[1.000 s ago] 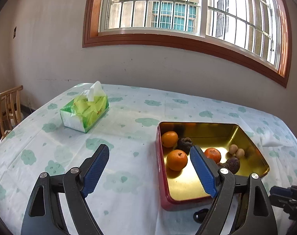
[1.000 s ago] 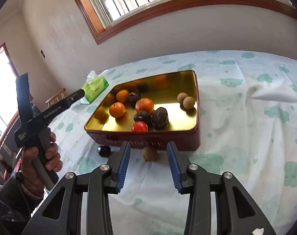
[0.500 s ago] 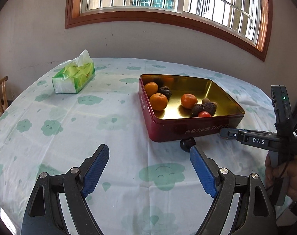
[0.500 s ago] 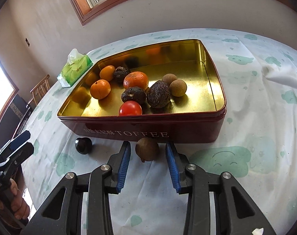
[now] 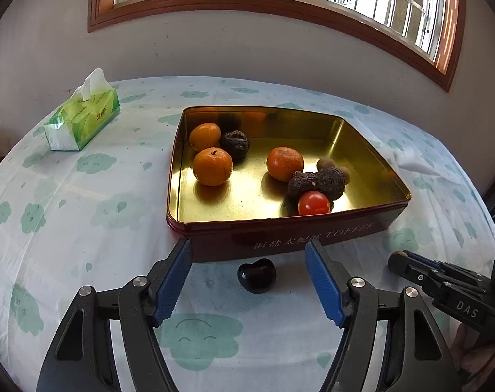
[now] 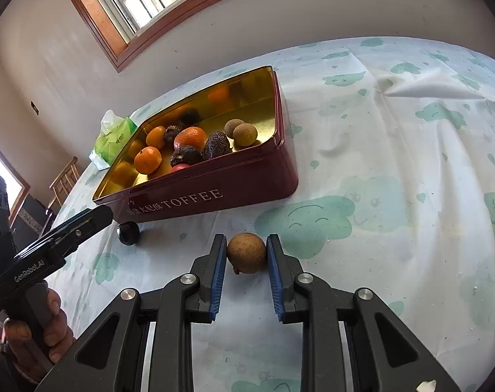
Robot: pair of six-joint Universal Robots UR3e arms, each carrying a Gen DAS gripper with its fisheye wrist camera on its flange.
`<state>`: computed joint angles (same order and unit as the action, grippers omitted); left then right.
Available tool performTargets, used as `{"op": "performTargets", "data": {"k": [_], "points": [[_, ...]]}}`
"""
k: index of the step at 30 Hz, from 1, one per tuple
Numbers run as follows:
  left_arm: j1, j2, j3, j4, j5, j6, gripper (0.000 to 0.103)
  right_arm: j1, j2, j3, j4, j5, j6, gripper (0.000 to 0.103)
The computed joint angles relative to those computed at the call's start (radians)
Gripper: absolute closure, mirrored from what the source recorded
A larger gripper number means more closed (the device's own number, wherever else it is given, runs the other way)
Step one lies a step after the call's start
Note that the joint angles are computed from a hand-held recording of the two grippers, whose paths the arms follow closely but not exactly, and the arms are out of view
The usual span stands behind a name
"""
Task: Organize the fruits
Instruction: 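Withdraw both grippers and approach the fruits in front of the tin, then grasp the dark plum with the left gripper while the right grasps a brown fruit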
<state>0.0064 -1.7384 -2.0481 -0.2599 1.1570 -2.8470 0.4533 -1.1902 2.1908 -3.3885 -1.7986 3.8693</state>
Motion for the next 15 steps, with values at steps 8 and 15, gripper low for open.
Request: {"op": "performTargets", "data": {"k": [8, 15], "points": [[-0.019, -0.072, 0.017, 0.007, 0.023, -0.069, 0.048, -0.013, 0.012, 0.019, -0.053, 0.033, 0.005, 0.080], [-0.008, -0.069, -0.016, 0.037, 0.003, -0.053, 0.075, -0.012, 0.016, 0.022, -0.061, 0.034, 0.008, 0.080]]}}
